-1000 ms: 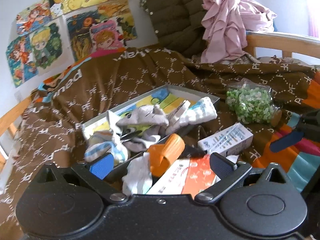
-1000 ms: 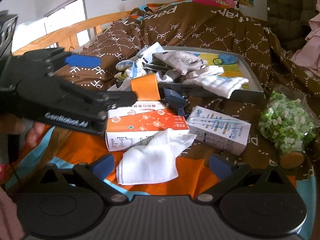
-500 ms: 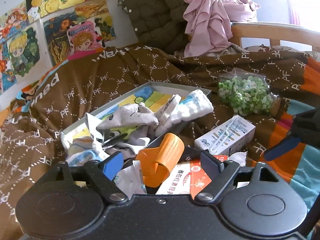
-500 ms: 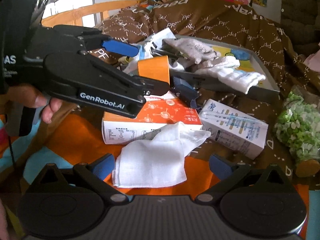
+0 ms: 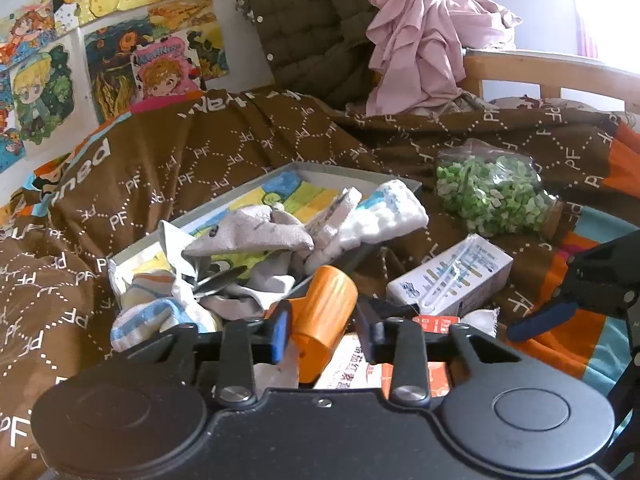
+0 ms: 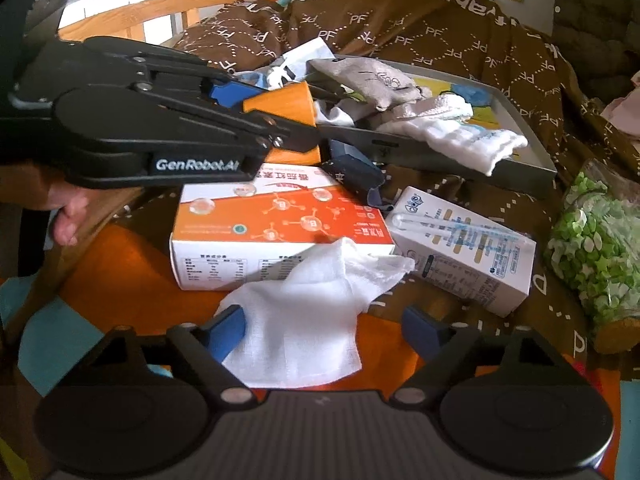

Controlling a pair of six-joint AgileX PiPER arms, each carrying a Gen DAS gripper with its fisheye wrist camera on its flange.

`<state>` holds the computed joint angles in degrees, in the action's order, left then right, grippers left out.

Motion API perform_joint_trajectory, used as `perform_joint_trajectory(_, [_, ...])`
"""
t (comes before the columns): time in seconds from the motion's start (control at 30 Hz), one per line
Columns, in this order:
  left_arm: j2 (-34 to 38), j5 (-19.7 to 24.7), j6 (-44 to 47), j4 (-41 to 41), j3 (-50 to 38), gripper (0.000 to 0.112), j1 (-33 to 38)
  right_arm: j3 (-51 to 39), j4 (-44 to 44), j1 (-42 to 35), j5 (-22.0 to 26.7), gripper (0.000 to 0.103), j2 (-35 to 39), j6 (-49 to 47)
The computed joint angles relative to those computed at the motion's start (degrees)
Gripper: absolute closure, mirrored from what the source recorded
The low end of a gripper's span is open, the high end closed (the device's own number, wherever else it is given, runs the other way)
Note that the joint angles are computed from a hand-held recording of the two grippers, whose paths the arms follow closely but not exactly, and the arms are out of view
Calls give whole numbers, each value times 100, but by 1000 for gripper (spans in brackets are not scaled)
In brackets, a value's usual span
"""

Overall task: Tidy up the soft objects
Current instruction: 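Grasp the orange cup with the left tool while the right tool grasps the white cloth, then carry the orange cup and white cloth toward the tray with both tools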

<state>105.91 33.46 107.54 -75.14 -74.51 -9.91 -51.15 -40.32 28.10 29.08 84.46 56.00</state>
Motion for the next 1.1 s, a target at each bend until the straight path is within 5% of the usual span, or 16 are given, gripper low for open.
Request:
perform_joint_trajectory(0.27, [-160,-94,304,-171,200,91,-74,-27,326,-45,-33,32,53,-344])
perform_joint_trajectory(0.7, [-441,-144,245,-72,483,97,-198,-63,723,-82,-59,86,47,-778])
perform_joint_trajectory(1.1, [-828,186,-536,190,610,98,-149,44,-963,108,682,96,-159,1100])
